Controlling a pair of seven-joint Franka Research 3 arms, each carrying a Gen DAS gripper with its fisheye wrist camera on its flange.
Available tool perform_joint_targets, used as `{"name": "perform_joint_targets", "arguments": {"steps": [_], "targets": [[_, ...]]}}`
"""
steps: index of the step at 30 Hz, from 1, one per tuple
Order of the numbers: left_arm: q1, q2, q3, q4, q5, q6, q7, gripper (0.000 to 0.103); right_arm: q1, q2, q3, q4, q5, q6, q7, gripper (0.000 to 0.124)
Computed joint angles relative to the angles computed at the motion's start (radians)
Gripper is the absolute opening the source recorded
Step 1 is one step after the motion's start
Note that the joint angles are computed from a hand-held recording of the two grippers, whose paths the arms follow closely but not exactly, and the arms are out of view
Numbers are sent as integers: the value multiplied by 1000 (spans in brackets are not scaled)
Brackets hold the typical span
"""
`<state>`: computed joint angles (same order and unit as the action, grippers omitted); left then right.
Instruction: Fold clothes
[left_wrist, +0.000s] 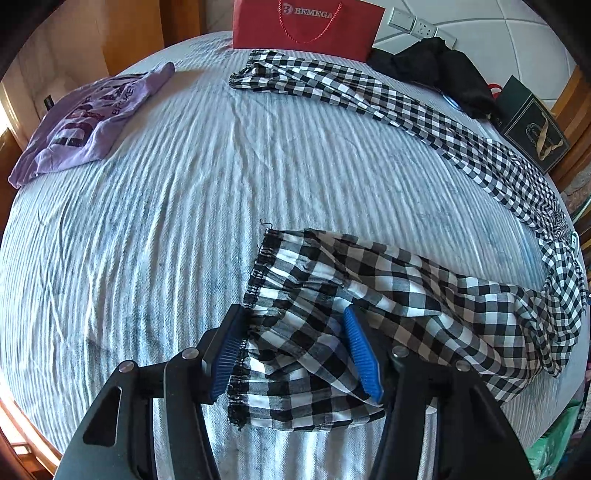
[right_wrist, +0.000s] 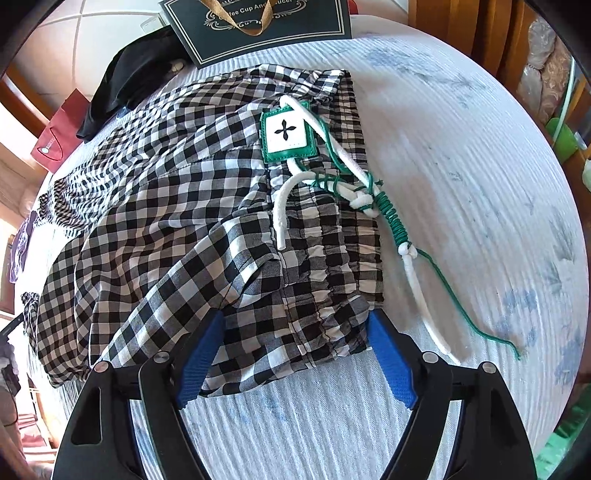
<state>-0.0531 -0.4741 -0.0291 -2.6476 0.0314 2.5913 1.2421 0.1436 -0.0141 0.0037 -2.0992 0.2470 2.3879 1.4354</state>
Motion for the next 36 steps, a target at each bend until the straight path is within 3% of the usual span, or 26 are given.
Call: {"name": "perform_joint_targets", "arguments": {"steps": [1, 2, 4, 6, 10, 12, 13, 14, 16, 17, 18, 20, 21, 23, 26, 31, 36], "targets": [[3, 5, -18, 7, 18, -14, -6, 23, 7, -3, 10, -4, -94, 2, 54, 79], [15, 0, -44, 12, 50, -26, -30, 20, 14, -5, 19, -5, -188, -2, 109, 73], [25, -19, -77, 17, 102, -41, -71, 8, 31, -8, 36, -3, -360, -25, 207, 39], [43, -67, -85, 11, 128, -34, -136, 7, 43, -30, 44, -12, -439, -40, 254, 29], [74, -153, -14, 12, 106, -41, -213, 7, 16, -154, 47, -87, -560, -3, 430, 16], [82, -134, 32, 41, 84, -78, -196, 9, -4, -199, 26, -98, -472, -33, 418, 16], [83, -86, 41, 74, 81, -119, -174, 17, -10, -189, 16, -81, -416, -77, 394, 18], [87, -37, 47, 109, 79, -162, -151, 26, -17, -171, 12, -59, -382, -132, 378, 22], [65, 15, 65, 130, 16, -213, -100, 31, -24, -97, 34, 2, -435, -292, 375, 47], [54, 13, 70, 117, -14, -205, -69, 32, -20, -91, 29, -7, -416, -318, 345, 47], [44, -11, 70, 89, -39, -177, -41, 34, -19, -108, 20, -38, -378, -305, 317, 47], [39, -66, 65, 37, -57, -129, -6, 53, -23, -158, 12, -96, -335, -252, 315, 47], [39, -89, 61, 18, -56, -116, 6, 55, -27, -182, 11, -121, -320, -222, 318, 47], [46, -112, 53, 1, -38, -116, 25, 56, -36, -213, 12, -147, -300, -180, 321, 48], [63, -93, 52, 10, -22, -109, 31, 56, -47, -221, 12, -145, -272, -154, 312, 60], [64, -21, 71, 50, -47, -52, 55, 56, -40, -178, 13, -119, -202, -117, 281, 61], [65, 97, 38, 132, -34, -81, 79, 56, -25, -83, 19, -65, -188, -88, 287, 62]]}}
